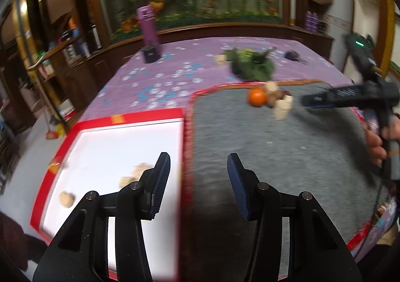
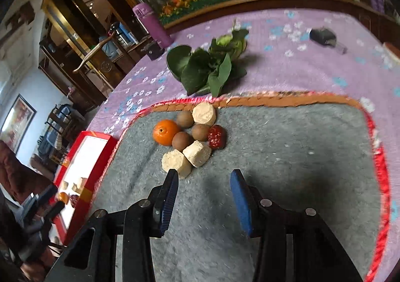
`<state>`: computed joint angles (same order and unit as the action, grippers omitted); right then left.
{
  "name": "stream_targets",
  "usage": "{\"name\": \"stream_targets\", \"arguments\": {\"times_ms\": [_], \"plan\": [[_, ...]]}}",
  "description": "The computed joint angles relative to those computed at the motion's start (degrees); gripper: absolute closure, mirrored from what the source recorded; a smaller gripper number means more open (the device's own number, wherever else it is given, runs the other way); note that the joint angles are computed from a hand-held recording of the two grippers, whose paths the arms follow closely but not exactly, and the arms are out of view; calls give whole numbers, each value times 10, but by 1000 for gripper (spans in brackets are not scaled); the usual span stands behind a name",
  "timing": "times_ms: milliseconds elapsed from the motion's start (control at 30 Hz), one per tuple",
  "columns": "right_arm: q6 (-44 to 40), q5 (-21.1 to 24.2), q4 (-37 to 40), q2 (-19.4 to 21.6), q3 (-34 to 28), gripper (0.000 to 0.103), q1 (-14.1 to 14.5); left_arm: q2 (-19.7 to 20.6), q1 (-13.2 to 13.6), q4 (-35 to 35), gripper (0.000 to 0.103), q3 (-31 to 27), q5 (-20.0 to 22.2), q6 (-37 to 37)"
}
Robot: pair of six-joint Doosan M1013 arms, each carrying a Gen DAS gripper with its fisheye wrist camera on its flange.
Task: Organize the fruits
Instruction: 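Grasp a white yam piece with the right tool while the left tool grasps a round yam slice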
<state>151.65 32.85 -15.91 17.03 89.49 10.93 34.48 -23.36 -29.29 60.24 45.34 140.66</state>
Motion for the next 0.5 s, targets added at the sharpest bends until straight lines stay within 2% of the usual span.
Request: {"name": "stream_targets", "arguments": {"times_ms": [133, 233, 300, 367, 500], "plan": [[-22, -43, 117, 18, -12, 60, -25, -9, -7, 0, 56, 13, 3, 26], [-1, -42, 172, 29, -18, 62, -38, -12, -10, 7, 56, 16, 3, 28], [21, -47, 171, 30, -18, 68, -39, -11, -12, 4, 56, 13, 9, 31], [-1, -49, 198, 29, -15, 72, -42, -6, -13, -5, 56, 4, 23, 39], [-79, -89, 299, 16, 13, 83, -54, 10, -23, -11, 56, -25, 53, 45]]}}
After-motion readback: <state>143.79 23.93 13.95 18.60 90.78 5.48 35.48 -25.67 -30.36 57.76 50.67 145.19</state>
